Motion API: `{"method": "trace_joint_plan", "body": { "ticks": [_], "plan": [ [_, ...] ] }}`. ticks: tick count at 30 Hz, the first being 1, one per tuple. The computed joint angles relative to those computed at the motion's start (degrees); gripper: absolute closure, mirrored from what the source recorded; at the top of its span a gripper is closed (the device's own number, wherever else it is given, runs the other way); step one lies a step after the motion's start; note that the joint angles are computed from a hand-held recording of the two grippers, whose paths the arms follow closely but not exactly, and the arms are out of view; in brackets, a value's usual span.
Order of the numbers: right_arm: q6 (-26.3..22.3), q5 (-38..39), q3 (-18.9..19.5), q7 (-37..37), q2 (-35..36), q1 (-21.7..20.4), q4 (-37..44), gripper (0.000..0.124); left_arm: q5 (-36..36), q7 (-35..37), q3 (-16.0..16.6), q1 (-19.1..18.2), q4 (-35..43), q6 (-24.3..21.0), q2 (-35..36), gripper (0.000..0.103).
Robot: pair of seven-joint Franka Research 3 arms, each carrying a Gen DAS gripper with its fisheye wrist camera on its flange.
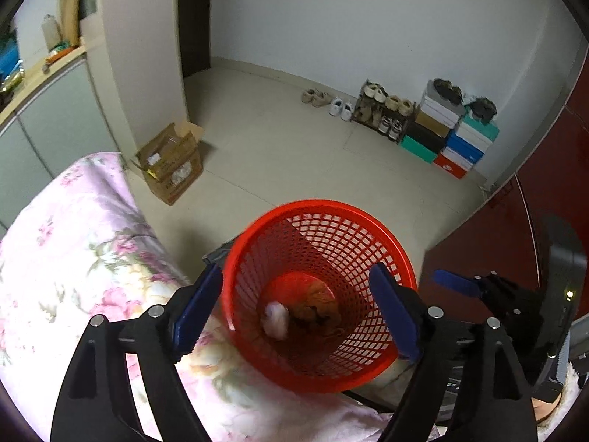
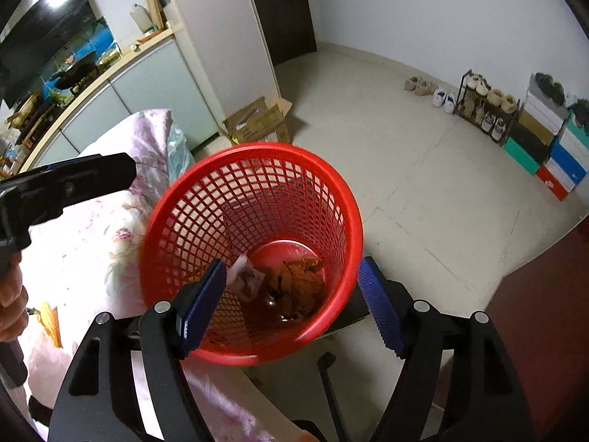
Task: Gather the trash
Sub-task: 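Open the right tool to drop the brown paper while the left tool drops the wrapper into the basket, then grasp the black plastic bag with the left tool while the right tool grasps the clear plastic bag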
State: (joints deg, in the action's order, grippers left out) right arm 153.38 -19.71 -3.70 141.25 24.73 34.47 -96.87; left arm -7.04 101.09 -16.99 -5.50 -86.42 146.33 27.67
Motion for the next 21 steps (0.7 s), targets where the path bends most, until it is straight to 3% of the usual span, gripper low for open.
{"method": "trace_joint_plan", "body": {
  "ticks": [7, 11, 17, 21],
  "plan": [
    [2.2, -11.2, -3.1, 8.2, -4.2, 3.9, -3.0, 0.052, 1.6, -3.5, 2.3, 0.8, -12.0, 9.6, -10.3, 0.018],
    [3.7, -16.5, -2.0, 10.4, -5.7, 3.8, -3.4, 0.052, 8.8, -10.0, 5.9, -0.5, -19.5, 15.1, -17.0, 0.015],
    [7.1, -14.1, 1.9, 4.6, -5.2, 2.6, -2.3, 0.049, 12.8, -15.5, 8.5, 1.7, -30.1, 19.9, -27.6, 0.012],
    [7.9, -9.2, 3.8, -2.2, -3.6, 2.9, -0.4, 0.047, 24.0, -26.1, 9.9, 5.3, -37.1, 21.6, -34.7, 0.011]
  ]
}}
